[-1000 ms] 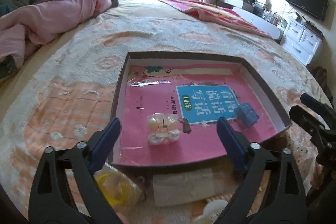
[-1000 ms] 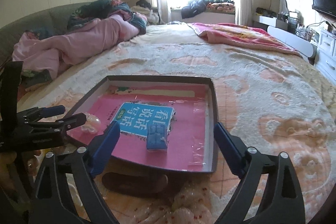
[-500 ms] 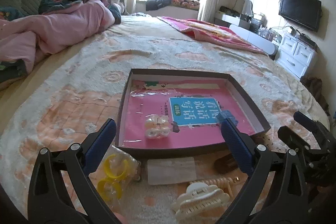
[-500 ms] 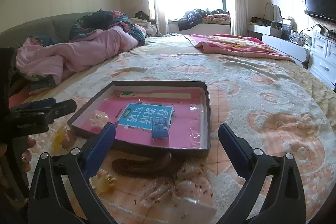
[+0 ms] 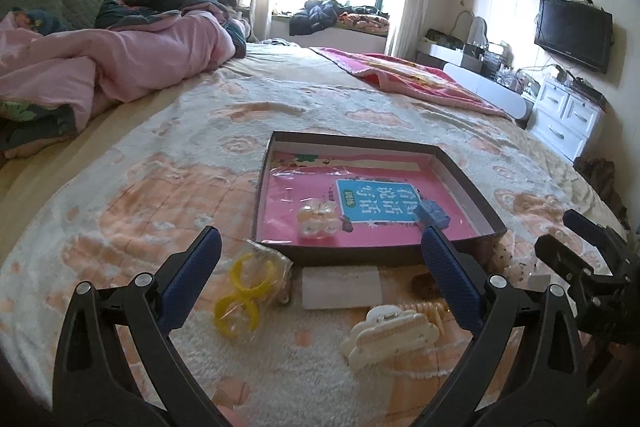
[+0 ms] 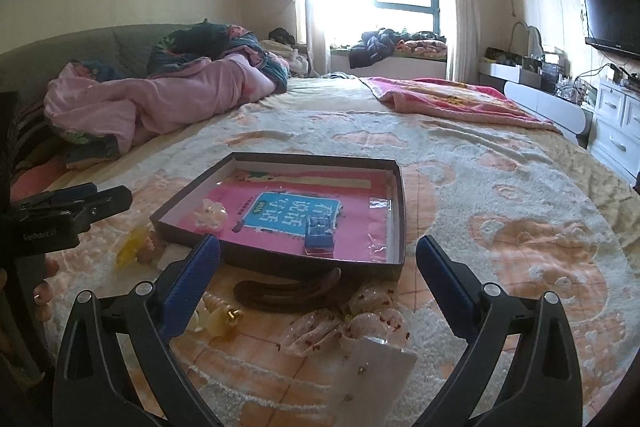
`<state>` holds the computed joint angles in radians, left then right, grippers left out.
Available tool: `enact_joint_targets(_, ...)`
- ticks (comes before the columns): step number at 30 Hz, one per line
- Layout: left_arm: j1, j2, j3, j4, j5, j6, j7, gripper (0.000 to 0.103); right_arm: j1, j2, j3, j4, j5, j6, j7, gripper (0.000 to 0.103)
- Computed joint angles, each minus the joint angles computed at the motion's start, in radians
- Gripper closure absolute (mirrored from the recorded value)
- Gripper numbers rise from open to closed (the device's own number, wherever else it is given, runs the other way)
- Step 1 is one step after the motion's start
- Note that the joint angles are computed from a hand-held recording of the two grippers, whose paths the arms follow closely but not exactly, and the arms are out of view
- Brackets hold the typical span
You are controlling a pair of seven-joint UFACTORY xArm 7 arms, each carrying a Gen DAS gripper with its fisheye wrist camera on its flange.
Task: Organize jewelry
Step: 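Grasp the white earring card with the right tool while the left tool grasps the white claw clip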
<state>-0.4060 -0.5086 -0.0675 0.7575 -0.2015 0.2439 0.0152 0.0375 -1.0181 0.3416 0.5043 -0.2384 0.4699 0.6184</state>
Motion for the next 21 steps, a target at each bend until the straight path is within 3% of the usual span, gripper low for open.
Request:
enact_joint_targets(9,0.009,-0.057,0.018,-0.050,0.005,0.026,0.008,0.012,0.041,-0.053,-0.001,-0.022,0.011,0.052,-0.014,0.007)
enact_joint_targets(21,-0.040,-0.078,0.031,-0.086,-0.028,0.060,0.065,0.012,0.092,-0.134,-0.003,-0.080,0.038,0.161,0.000,0.007)
